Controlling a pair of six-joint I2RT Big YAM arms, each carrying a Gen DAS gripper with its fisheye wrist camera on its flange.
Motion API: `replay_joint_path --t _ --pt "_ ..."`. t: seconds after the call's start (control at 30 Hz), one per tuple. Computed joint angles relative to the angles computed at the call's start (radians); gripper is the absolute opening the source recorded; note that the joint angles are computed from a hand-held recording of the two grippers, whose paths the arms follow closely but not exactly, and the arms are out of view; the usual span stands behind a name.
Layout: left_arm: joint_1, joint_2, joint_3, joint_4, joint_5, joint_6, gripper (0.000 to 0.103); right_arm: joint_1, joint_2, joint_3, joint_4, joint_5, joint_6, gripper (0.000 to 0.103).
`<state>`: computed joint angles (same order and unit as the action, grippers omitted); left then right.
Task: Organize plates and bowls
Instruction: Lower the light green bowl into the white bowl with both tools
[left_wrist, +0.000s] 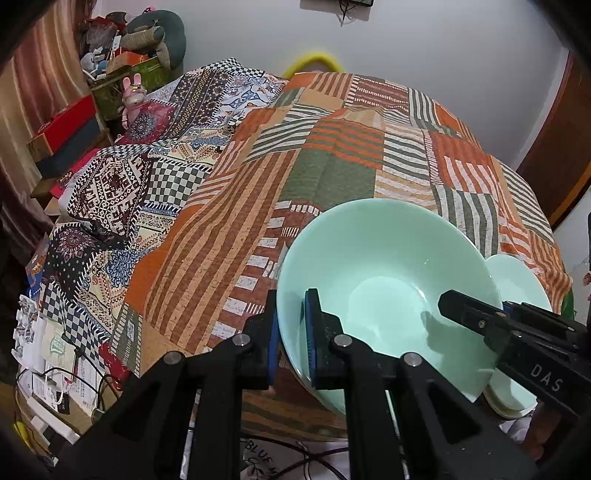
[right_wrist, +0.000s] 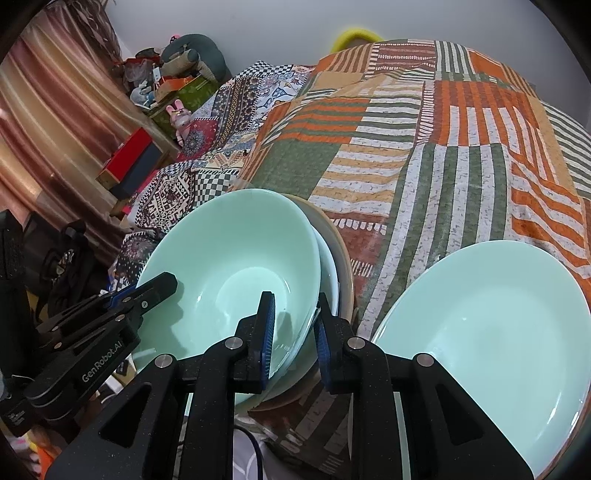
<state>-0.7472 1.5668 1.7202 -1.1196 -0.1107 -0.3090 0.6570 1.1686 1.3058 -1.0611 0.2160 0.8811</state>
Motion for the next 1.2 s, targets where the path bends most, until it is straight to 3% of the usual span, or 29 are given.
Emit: replay_joint_path --t 0.1,0.33,0.63,0.93,1.2 --pt "0.009 0.021 0.012 -0.036 0.031 -0.01 0.012 -0.006 0.005 0.006 -0.013 -0.02 -0.014 0.022" --pt "0.013 0.019 -0.002 -0.027 0.047 -0.017 0.013 -0.008 0.004 0.009 -0.017 -0.035 -0.029 0.023" --pt "0.019 0.021 0.008 -0.039 0.066 -0.01 0.017 0.003 -0.01 0.022 -0.036 0.038 -0.042 0.026" --pt "0.021 -0.01 0.01 -0.026 0.088 -0.009 0.018 0.01 -0.03 0.032 -0.042 0.103 -0.058 0.037" --pt "0.031 -0.032 -0.028 0.014 0.084 -0.01 0.04 -0.001 -0.038 0.013 -0.036 0.079 -0.05 0.039"
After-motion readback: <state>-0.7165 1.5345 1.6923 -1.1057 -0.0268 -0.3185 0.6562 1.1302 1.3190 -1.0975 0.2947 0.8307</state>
